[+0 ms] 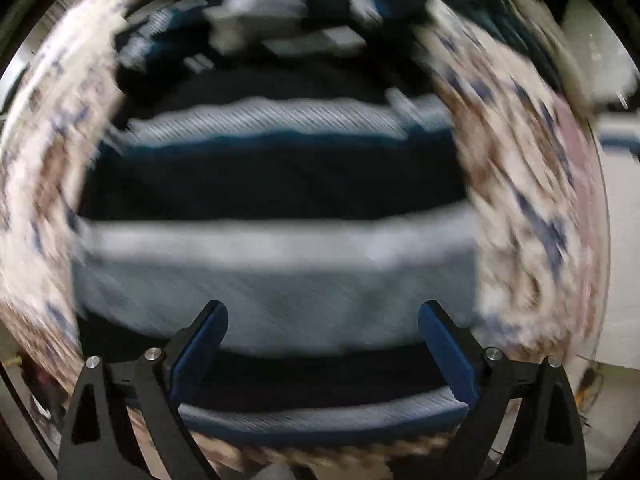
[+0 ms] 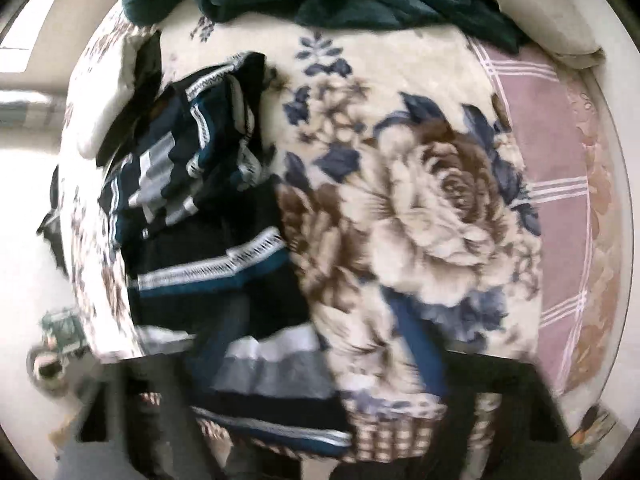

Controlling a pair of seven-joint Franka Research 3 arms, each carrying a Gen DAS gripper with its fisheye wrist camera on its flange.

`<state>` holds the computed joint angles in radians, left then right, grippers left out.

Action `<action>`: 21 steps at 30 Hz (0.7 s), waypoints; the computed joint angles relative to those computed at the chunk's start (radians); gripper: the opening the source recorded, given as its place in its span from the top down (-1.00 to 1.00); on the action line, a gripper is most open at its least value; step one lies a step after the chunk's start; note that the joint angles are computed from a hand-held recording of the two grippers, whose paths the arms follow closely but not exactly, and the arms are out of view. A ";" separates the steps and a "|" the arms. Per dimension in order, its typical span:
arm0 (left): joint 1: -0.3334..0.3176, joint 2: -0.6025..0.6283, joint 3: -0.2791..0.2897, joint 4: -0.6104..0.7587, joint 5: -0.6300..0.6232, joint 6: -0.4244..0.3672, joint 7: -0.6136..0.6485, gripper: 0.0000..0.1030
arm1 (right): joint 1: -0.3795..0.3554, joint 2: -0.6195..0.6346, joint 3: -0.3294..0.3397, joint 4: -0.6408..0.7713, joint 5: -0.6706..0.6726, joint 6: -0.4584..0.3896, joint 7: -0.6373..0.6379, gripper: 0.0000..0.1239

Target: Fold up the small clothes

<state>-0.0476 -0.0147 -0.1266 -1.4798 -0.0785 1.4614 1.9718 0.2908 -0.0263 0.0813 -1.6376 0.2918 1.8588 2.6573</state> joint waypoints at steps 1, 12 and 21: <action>-0.009 -0.041 -0.010 -0.055 -0.004 -0.012 -0.019 -0.89 | -0.007 -0.015 -0.008 -0.027 0.013 0.004 -0.035 0.12; -0.156 -0.270 -0.054 -0.488 -0.069 0.101 -0.102 -0.22 | -0.100 0.141 -0.065 -0.023 0.219 0.154 -0.447 0.11; -0.157 -0.266 -0.003 -0.485 -0.085 0.215 -0.141 0.98 | -0.201 0.580 -0.012 0.379 0.403 0.328 -0.511 0.11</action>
